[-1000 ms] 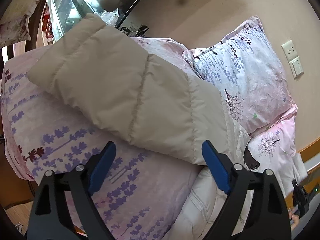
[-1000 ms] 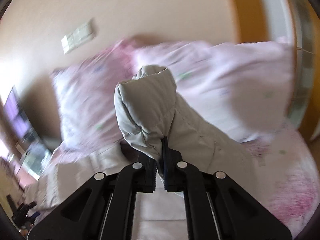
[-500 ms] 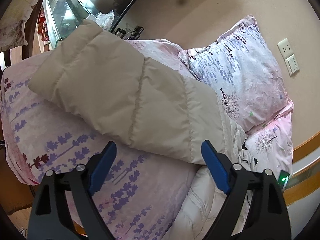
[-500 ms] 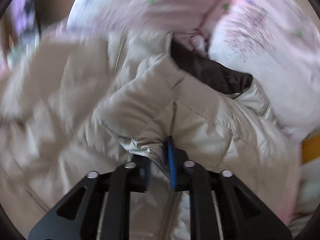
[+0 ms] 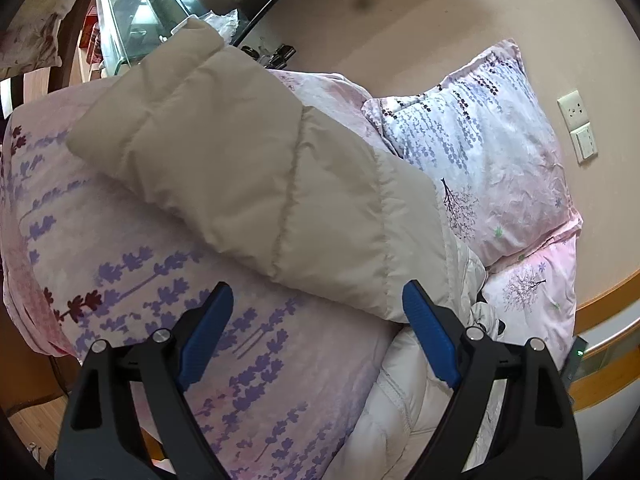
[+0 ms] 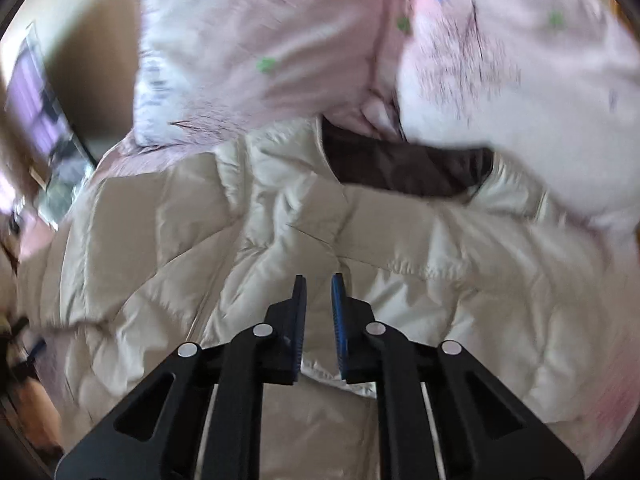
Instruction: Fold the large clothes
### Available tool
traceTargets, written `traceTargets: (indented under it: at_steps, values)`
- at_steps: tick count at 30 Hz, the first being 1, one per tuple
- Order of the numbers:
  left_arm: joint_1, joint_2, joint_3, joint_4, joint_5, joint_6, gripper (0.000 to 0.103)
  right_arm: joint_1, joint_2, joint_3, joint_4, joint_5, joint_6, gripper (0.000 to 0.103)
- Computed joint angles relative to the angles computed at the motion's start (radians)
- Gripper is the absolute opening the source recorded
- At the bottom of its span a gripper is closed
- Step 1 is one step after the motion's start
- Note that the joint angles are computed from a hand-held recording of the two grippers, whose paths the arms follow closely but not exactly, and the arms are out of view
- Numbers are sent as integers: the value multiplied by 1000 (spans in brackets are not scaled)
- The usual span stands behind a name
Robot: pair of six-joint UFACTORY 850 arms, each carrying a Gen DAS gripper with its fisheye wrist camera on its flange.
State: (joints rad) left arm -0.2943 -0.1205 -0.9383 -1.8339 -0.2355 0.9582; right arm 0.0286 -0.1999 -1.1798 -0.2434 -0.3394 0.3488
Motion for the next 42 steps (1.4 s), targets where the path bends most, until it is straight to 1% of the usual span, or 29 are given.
traceTargets:
  at_steps: [1,2,3,5,6,7,8,9,10,11,12,13,15,17,19,20,22,23,25,26,28,29,30,31,34,38,40,42]
  values:
    - [-1,1,0,5,9,-5,86,-6,-31,-27,78,-27,-77,13]
    - [-2,1,0,3,12,-6,86,2,-77,-65,113,-82,-119,13]
    - [0,1,1,-1,10,-7,86,13,-116,-95,107,-125,-128,12]
    - [2,0,2,-21,4,-8,84,37,-152,-118,-13,-143,-56,12]
    - [5,-2,1,-24,1,-13,82,42,-157,-124,-43,-143,-38,12]
    - [9,-3,2,-20,-3,-32,79,42,-152,-123,-32,-142,-30,12]
    - [12,-5,0,-3,-8,-62,77,33,-140,-115,22,-131,-64,12]
    - [18,-5,4,-10,-20,-65,76,17,-115,-95,115,-108,-132,15]
    - [23,-4,6,-25,-29,-62,76,8,-100,-82,169,-94,-177,24]
    - [29,-3,9,-34,-37,-65,76,-6,-66,-52,257,-72,-254,31]
    - [34,-2,12,-48,-42,-64,76,-16,-40,-30,321,-57,-312,43]
    - [36,-2,12,-52,-41,-67,76,-28,-15,-9,397,-46,-382,48]
    - [44,-1,12,-73,-38,-74,76,-58,32,25,581,-47,-553,48]
    - [54,-1,14,-116,-32,-63,75,-85,73,52,719,-68,-680,49]
    - [64,-1,14,-151,-10,-58,68,-105,108,75,798,-85,-753,53]
    - [70,-3,14,-165,-9,-56,65,-112,121,83,812,-93,-770,53]
    - [81,-5,16,-193,-4,-54,56,-127,154,107,833,-102,-801,54]
    - [85,-9,12,-193,5,-63,53,-139,167,117,843,-104,-822,54]
    - [89,-14,2,-120,31,-143,36,-149,201,146,832,-100,-820,55]
    - [93,-22,-6,-62,38,-202,31,-159,214,158,831,-97,-827,55]
    - [99,-31,-16,-14,39,-245,15,-182,243,186,807,-77,-813,56]
    - [102,-35,-27,27,40,-280,13,-189,255,197,794,-66,-803,56]
    - [102,-33,-29,36,42,-285,9,-200,267,209,782,-56,-795,57]
    - [100,-31,-39,56,49,-298,7,-216,283,222,775,-45,-789,57]
    - [79,-16,-88,130,101,-316,6,-258,311,247,832,-41,-839,58]
    - [35,-5,-167,178,136,-285,6,-307,351,279,893,-25,-902,61]
    - [-1,-7,-221,88,140,-141,6,-325,366,292,921,-19,-927,61]
    - [-37,-18,-273,55,137,-63,6,-345,378,302,941,-15,-945,61]
